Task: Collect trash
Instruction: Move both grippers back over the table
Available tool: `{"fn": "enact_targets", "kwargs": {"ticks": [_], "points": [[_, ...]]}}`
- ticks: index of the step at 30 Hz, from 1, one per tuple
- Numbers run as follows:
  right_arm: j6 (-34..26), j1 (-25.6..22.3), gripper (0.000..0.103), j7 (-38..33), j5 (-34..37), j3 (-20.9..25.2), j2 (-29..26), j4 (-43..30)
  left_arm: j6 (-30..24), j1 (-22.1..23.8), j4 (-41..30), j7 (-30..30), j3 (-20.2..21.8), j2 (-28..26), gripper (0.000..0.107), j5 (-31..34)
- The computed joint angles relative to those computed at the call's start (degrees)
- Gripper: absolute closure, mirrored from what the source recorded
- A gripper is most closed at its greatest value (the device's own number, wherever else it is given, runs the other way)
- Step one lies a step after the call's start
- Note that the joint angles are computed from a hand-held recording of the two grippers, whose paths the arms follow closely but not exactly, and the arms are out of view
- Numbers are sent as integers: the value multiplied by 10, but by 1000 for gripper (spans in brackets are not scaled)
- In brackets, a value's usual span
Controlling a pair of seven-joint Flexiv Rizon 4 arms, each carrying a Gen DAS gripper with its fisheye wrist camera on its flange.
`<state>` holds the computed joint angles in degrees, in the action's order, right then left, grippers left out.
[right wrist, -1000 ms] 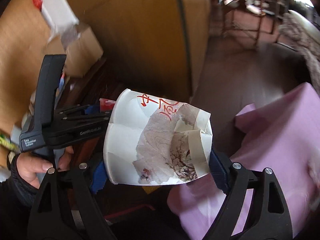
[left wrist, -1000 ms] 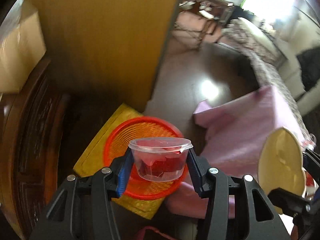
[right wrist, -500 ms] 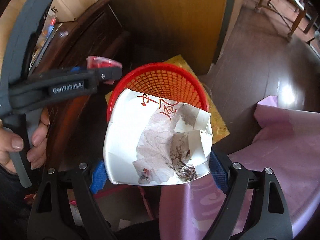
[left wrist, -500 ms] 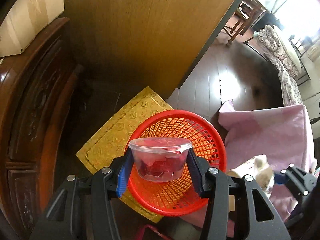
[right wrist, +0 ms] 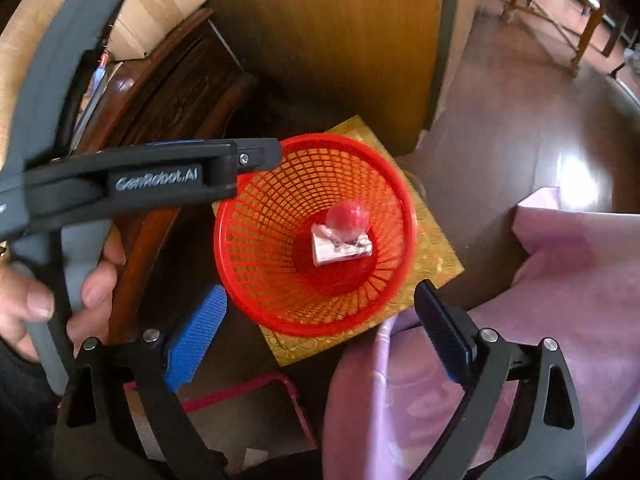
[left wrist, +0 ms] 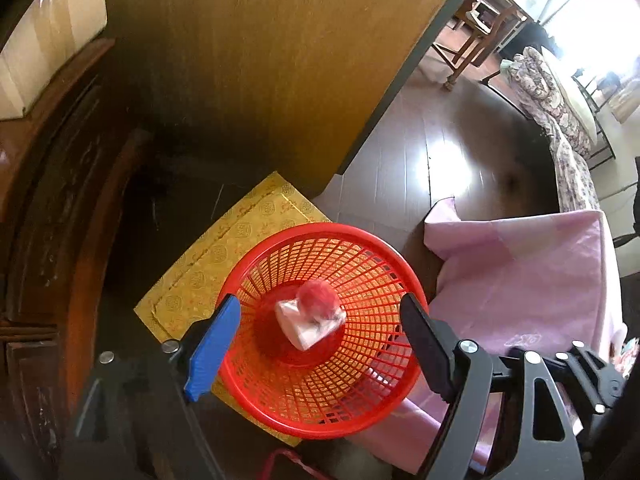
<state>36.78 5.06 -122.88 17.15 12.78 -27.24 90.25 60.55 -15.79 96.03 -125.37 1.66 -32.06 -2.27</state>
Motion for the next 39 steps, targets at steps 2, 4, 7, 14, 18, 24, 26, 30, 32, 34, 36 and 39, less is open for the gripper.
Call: {"fn": "enact_targets", "kwargs": {"ticks": [2, 4, 7, 14, 18, 24, 26, 30, 32, 34, 36, 39], "points": [[3, -14, 11, -9, 17, 3, 18, 10, -11, -10, -9, -2, 6, 4, 26, 15], [16, -31, 11, -19, 39, 1, 44, 27, -16, -15, -16, 2, 2, 8, 26, 21], [40, -52, 11, -31, 67, -9, 84, 58, -25, -26, -34, 9, -3, 14, 26, 31], [96, -96, 11, -45, 116, -53, 169, 130, -50, -69, -94, 26, -16, 16, 19, 65], [128, -124, 11, -59, 143, -85, 206, 163, -63, -100, -140, 39, -28, 1, 15, 79], [183, -159, 11, -89, 177, -127, 240, 198, -78, -150, -223, 62, -45, -46, 13, 84], [197, -173, 11, -105, 194, -141, 244, 203, -85, -165, -251, 71, -47, -65, 13, 83], [206, -194, 11, -131, 226, -157, 236, 196, -114, -195, -328, 85, -48, -113, 13, 75], [214, -205, 11, -137, 240, -160, 226, 189, -123, -208, -364, 92, -45, -137, 13, 75], [215, -218, 11, -145, 254, -163, 215, 181, -140, -221, -404, 99, -42, -163, 13, 74], [208, -233, 11, -155, 275, -162, 207, 172, -166, -232, -453, 106, -38, -190, 13, 72], [205, -247, 11, -161, 290, -157, 200, 166, -197, -240, -512, 119, -33, -226, 13, 69]]}}
